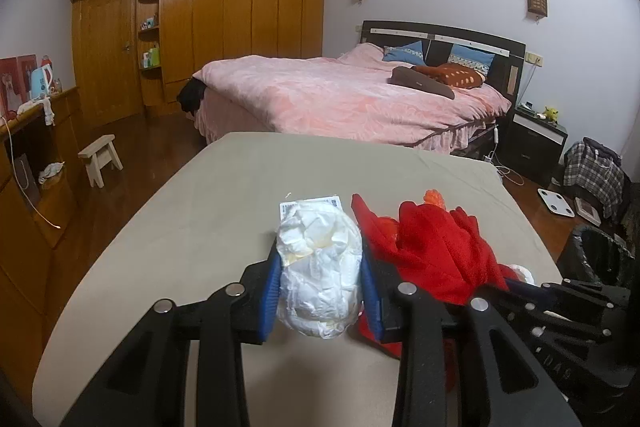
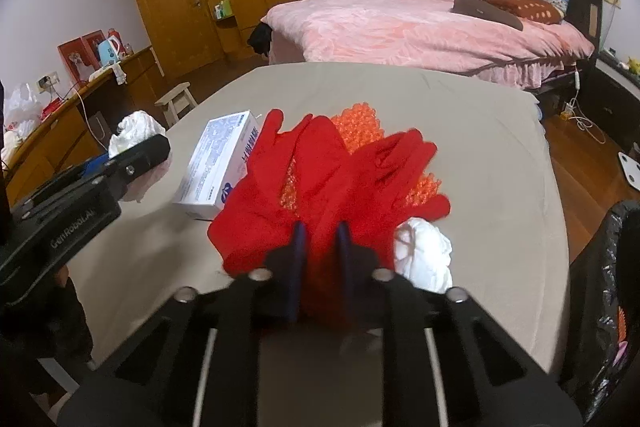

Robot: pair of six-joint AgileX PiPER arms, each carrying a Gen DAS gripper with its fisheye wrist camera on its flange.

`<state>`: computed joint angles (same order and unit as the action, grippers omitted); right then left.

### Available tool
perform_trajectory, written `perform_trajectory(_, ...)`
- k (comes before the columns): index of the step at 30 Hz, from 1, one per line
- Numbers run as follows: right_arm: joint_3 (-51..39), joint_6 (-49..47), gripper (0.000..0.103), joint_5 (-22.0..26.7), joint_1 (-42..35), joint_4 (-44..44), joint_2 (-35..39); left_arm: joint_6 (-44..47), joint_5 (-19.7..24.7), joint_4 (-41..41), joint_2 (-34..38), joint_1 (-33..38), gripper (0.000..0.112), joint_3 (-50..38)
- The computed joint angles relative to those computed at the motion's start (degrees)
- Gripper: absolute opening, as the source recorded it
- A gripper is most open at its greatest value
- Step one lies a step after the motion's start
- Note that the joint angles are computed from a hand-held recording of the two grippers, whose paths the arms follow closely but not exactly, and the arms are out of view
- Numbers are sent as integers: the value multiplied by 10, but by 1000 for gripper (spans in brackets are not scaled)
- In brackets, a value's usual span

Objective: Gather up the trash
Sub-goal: 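Lift the white tissue with the left tool while the right tool lifts the red gloves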

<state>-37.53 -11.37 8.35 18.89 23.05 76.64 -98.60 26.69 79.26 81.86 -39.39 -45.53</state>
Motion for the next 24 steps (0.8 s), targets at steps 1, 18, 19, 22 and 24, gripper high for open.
perform_trajectory(1, 1, -18, 12, 0, -2, 19, -5, -1, 0, 1, 1, 0, 35, -1)
perform_trajectory(18, -12, -160, 6, 44, -54, 132, -46, 3, 2, -5, -4, -19, 35, -3)
perform_trajectory(19, -15, -151, 8, 47, -55, 124, -42, 2, 3, -4, -4, -20, 35, -2)
perform_trajectory(22, -19, -120, 29, 42, -51, 95, -30, 3, 6, -4, -4, -22, 35, -2)
perform_trajectory(24, -19, -112, 41, 38, -49, 97, -21, 1, 6, -3, -3, -22, 35, -2)
